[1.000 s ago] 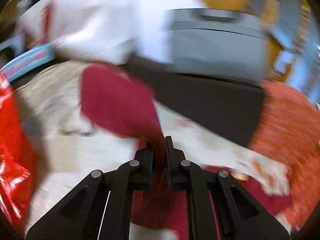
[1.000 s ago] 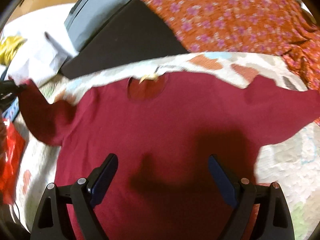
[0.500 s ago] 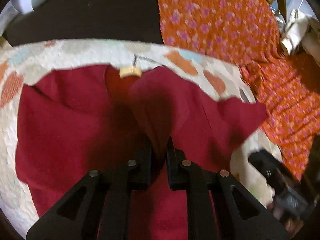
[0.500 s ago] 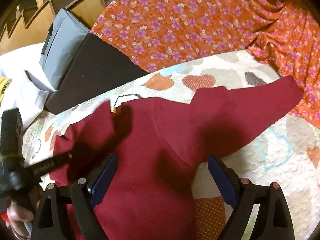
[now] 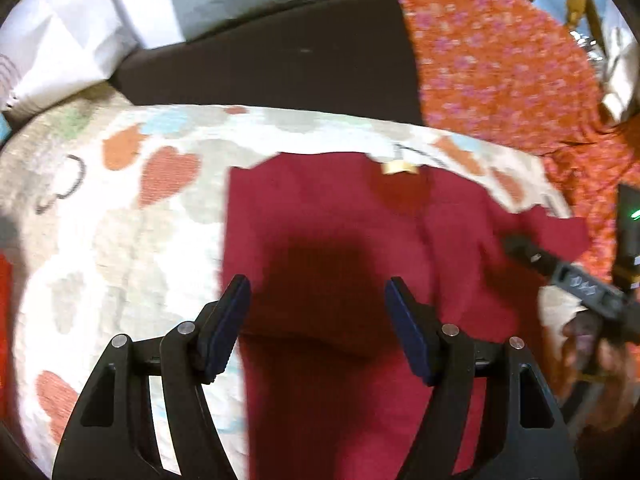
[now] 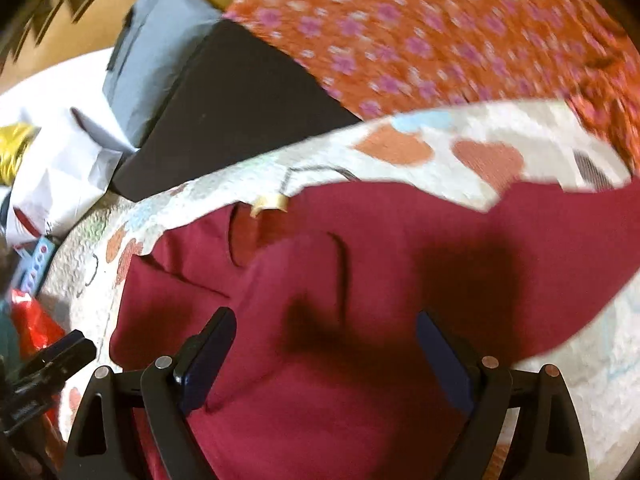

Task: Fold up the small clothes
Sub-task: 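Fold the held sleeve across the shirt body and open the left tool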

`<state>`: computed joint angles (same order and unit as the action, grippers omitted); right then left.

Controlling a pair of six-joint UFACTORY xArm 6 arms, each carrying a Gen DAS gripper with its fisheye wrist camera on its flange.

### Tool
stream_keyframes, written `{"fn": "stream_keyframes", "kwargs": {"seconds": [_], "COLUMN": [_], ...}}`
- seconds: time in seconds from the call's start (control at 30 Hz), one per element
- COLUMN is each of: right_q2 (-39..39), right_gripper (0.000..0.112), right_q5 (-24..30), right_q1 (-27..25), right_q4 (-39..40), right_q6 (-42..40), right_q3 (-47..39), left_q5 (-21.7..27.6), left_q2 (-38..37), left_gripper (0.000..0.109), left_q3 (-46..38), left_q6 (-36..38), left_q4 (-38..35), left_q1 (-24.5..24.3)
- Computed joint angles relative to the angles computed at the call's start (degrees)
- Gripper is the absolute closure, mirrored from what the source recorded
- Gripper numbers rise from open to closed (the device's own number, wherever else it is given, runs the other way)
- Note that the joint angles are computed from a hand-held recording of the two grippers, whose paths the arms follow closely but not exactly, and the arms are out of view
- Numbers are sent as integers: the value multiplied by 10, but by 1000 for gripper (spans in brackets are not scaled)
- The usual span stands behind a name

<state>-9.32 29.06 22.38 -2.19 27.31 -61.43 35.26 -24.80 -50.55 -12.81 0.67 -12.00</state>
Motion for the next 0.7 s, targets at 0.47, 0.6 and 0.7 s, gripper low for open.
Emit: {"fn": "stream_keyframes", "kwargs": {"seconds": [0.47,0.6,0.7], "right_q2": [3,-105,-174], "right_gripper": [102,94,64], "right_q5": [55,180,214], "right_q1": [-2,-50,-102], "right_q4": [142,249,269], "right_q6": [-178,-321,-313], "right_q3": [-32,40,97], "left_q5": [30,23,31], "left_q2": [34,13,9], "left_gripper": [39,39,39], "left_q3": [-24,-12,-10], "left_q6": [-39,-45,-52], "left_q4": [32,38,45], "left_q1": [11,10,13]}}
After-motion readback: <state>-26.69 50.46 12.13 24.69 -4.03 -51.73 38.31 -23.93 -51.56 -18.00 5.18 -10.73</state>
